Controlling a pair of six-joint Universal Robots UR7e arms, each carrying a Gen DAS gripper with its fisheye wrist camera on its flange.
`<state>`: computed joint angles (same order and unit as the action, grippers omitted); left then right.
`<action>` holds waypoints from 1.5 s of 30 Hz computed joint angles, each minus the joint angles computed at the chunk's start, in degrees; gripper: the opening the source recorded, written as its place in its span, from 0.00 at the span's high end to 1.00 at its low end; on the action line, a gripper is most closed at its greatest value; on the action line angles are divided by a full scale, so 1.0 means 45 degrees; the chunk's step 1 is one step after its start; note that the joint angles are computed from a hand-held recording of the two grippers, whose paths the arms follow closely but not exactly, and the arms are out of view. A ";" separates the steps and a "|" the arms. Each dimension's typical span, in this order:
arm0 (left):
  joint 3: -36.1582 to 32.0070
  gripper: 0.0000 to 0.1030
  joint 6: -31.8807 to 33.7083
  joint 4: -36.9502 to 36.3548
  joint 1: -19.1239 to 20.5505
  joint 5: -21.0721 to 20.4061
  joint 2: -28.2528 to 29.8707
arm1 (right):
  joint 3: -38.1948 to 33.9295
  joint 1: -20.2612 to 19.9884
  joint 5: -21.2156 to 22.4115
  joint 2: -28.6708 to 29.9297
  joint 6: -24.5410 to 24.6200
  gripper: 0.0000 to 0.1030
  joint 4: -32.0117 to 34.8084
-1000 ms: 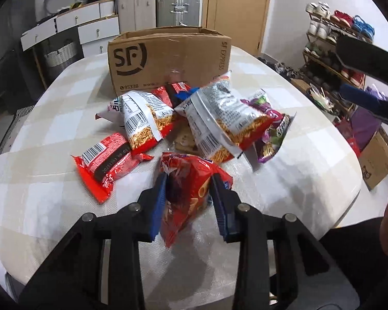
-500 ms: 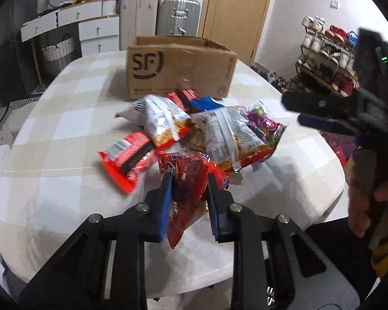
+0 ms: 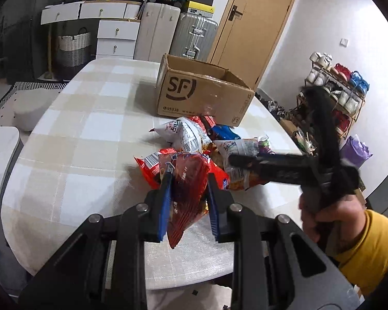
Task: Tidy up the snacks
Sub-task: 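Grasp the red snack bag with the left gripper while the right gripper grasps a white bag, then lift both held bags and carry them over the box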
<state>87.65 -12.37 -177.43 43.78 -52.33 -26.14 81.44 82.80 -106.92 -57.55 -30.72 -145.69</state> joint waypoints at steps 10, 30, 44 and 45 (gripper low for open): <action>0.0250 0.78 -0.0489 -0.0490 -0.0059 0.0004 -0.0209 | -0.0233 -0.0017 -0.0350 0.0266 0.0308 0.52 0.0562; -0.0168 0.78 -0.0873 -0.0098 0.0005 0.0417 0.0070 | 0.1197 -0.0552 0.2806 -0.1593 0.0713 0.57 -0.0066; -0.0885 0.78 -0.0791 -0.0392 -0.0091 0.0879 0.0508 | 0.2960 -0.0569 0.3683 -0.3071 0.0085 0.58 -0.1051; -0.0928 0.78 -0.0735 -0.0486 -0.0106 0.0922 0.0531 | 0.3018 -0.0548 0.3713 -0.3153 0.0129 0.58 -0.1048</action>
<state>83.48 -15.68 -179.61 43.30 -48.18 -23.75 95.02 80.33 -90.22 -71.74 -30.14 -150.40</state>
